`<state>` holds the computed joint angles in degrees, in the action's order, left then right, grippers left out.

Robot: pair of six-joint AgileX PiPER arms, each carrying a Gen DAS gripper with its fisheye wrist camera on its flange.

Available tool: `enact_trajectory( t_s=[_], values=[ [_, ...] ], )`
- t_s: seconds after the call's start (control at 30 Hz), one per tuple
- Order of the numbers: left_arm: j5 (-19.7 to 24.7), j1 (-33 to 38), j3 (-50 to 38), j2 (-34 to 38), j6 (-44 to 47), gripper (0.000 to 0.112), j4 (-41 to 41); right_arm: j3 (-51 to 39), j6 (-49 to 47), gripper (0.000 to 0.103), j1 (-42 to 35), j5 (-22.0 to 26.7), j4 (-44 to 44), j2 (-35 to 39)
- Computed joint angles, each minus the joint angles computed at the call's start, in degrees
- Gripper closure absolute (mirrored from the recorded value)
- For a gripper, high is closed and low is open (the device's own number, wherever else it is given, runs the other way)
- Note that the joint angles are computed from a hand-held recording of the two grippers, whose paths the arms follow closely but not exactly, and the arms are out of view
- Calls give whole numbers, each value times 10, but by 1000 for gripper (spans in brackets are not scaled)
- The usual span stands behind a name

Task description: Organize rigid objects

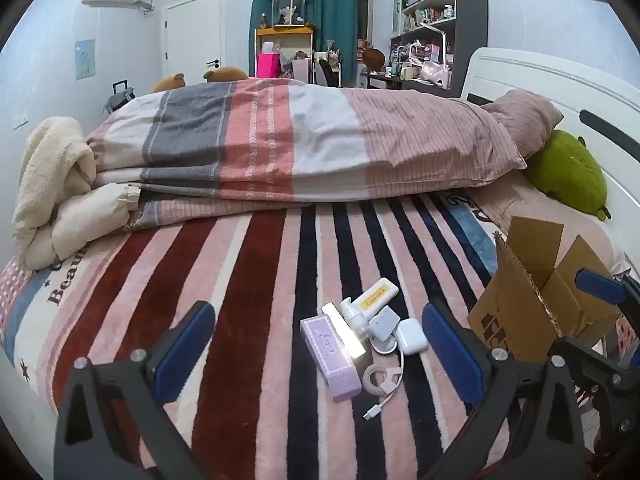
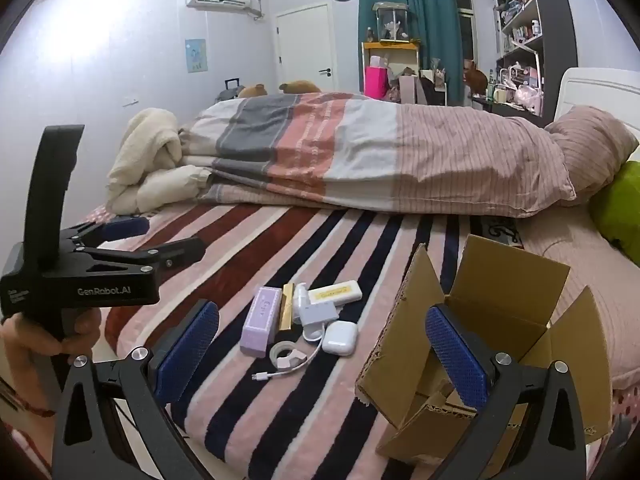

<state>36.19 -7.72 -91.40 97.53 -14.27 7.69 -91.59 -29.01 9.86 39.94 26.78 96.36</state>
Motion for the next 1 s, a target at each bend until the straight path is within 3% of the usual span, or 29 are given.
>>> enact_trajectory(
  t_s=[0.07,0.17,1.0],
  values=[
    [-3,8,6,-5,19,10,-18,-11,15,0,1,17,-14,4],
    [38,-9,-39,21,5,10,14,-13,8,0,0,23,4,6],
    [17,-16,-17,12,-8,10,33,0,10,0,-6,7,2,1]
  ],
)
